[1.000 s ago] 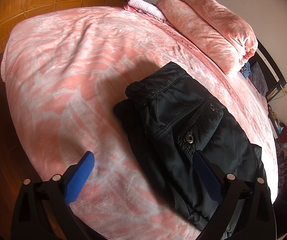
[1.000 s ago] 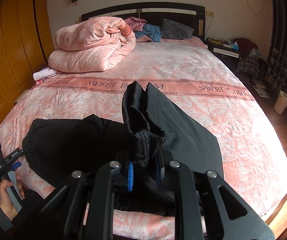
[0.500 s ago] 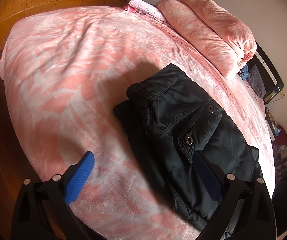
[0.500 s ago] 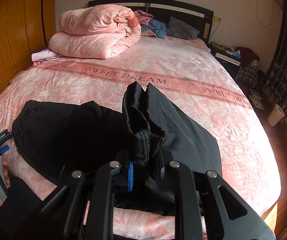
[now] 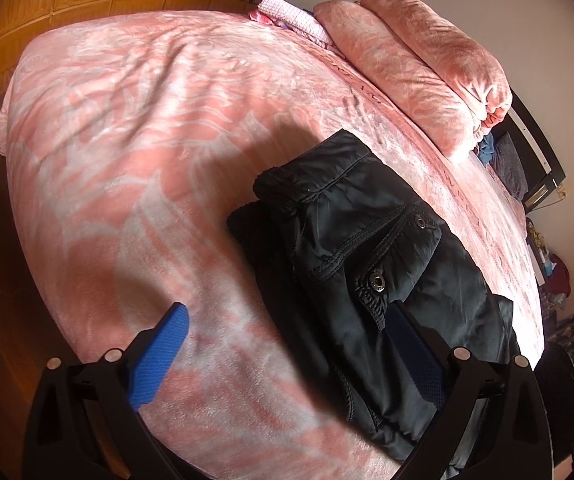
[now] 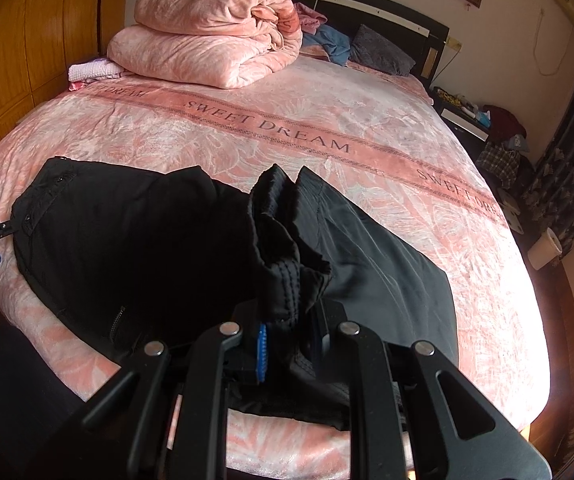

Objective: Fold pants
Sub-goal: 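Lower the held pants fold onto the rest of the pants and open the right tool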

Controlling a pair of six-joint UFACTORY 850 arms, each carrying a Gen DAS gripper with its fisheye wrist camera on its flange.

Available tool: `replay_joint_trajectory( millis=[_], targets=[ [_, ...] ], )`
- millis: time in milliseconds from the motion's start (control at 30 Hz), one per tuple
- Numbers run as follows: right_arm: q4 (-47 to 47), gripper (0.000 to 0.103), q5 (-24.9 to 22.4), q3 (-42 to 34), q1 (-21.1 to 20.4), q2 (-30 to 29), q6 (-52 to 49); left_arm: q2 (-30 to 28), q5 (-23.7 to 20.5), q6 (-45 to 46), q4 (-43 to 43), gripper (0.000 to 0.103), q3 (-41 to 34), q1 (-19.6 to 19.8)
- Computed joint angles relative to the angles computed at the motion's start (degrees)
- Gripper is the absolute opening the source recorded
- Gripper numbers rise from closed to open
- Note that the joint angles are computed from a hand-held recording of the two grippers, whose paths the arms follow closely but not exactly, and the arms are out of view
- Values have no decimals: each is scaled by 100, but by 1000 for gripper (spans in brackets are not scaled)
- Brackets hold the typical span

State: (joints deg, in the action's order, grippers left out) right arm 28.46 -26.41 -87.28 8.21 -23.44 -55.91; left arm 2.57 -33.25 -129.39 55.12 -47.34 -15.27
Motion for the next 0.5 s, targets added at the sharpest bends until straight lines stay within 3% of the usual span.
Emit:
replay_joint_trajectory(
  millis=[500],
  targets=[
    [-833, 15, 282, 298, 286, -41, 628, 58, 72, -284, 188, 99, 84, -22]
  ],
)
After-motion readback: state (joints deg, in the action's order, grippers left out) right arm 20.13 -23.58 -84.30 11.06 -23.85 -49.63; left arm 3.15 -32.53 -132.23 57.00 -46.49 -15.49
